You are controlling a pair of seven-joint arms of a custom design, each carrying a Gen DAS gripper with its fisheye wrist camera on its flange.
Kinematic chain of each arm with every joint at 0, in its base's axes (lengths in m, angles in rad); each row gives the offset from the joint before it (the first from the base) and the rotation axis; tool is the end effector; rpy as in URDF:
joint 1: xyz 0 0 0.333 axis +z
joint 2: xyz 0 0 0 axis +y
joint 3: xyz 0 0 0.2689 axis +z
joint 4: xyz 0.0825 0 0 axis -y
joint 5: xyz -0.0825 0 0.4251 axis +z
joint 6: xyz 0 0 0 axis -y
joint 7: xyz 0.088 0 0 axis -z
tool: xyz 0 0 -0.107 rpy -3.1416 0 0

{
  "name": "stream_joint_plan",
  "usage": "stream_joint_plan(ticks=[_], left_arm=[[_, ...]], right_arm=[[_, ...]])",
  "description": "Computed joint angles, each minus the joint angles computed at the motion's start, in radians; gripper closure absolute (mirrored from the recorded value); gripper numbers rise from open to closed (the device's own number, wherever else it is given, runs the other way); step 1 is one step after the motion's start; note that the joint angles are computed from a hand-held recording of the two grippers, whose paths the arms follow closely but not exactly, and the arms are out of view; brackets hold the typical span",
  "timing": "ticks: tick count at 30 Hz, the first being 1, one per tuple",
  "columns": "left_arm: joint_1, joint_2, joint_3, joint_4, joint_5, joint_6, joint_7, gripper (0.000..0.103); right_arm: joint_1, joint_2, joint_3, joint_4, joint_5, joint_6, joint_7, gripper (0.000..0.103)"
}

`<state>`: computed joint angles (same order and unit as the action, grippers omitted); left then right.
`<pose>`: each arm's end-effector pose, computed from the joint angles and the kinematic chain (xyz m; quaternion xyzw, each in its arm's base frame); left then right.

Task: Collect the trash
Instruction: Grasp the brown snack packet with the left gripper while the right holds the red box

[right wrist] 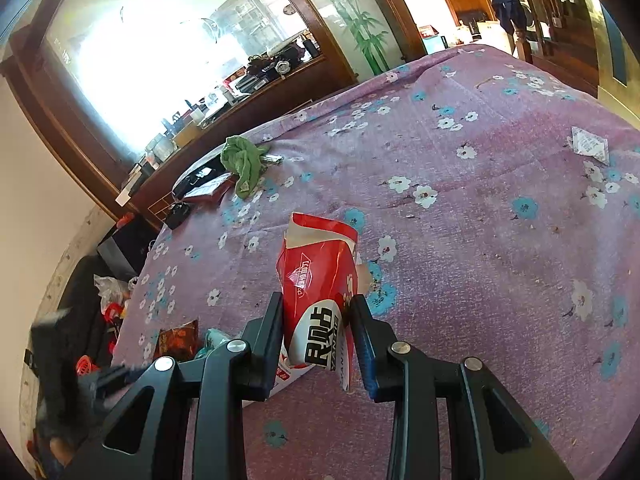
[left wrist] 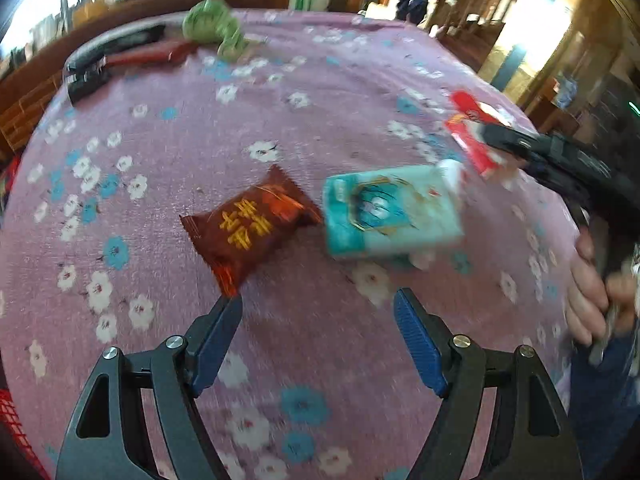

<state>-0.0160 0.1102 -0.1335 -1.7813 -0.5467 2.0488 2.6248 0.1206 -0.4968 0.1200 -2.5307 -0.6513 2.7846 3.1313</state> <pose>0.6360 -0.1222 0.4522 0.2789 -0.9225 0.2664 0.0123 0.4747 0.1450 0.4629 -0.3496 0.8402 -0.2007 0.3628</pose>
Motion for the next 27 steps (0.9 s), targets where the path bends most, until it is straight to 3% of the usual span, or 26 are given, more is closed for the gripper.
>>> stream_joint_plan(ticks=[2, 6, 10, 15, 19, 23, 27], left_arm=[[0.012, -0.012, 0.006, 0.006, -0.032, -0.024, 0.026, 0.026], [0.004, -0.04, 0.003, -0.024, -0.05, 0.151, 0.016, 0.026], [-0.019, 0.025, -0.012, 0.033, -0.016, 0.217, 0.021, 0.026], [-0.037, 0.124, -0.026, 0.142, 0.042, 0.147, -0.018, 0.026], [-0.031, 0.099, -0.029, 0.089, 0.046, 0.166, 0.011, 0.026], [-0.022, 0.064, -0.026, 0.044, 0.025, 0.154, 0.044, 0.045], [-0.034, 0.068, -0.026, 0.045, 0.028, 0.18, 0.004, 0.045]], right_arm=[[0.0, -0.001, -0.002, -0.004, 0.003, 0.004, 0.001, 0.068], [0.001, 0.001, 0.0, 0.0, 0.005, -0.002, 0.0, 0.067], [0.0, 0.001, 0.001, 0.001, 0.003, -0.006, 0.001, 0.067], [0.0, -0.001, -0.002, -0.003, 0.008, -0.005, 0.002, 0.067], [0.0, -0.005, -0.004, -0.008, 0.011, 0.003, 0.002, 0.067], [0.003, -0.001, -0.001, -0.001, 0.01, 0.005, -0.009, 0.067], [0.005, 0.002, 0.002, 0.004, 0.007, 0.001, -0.015, 0.067]])
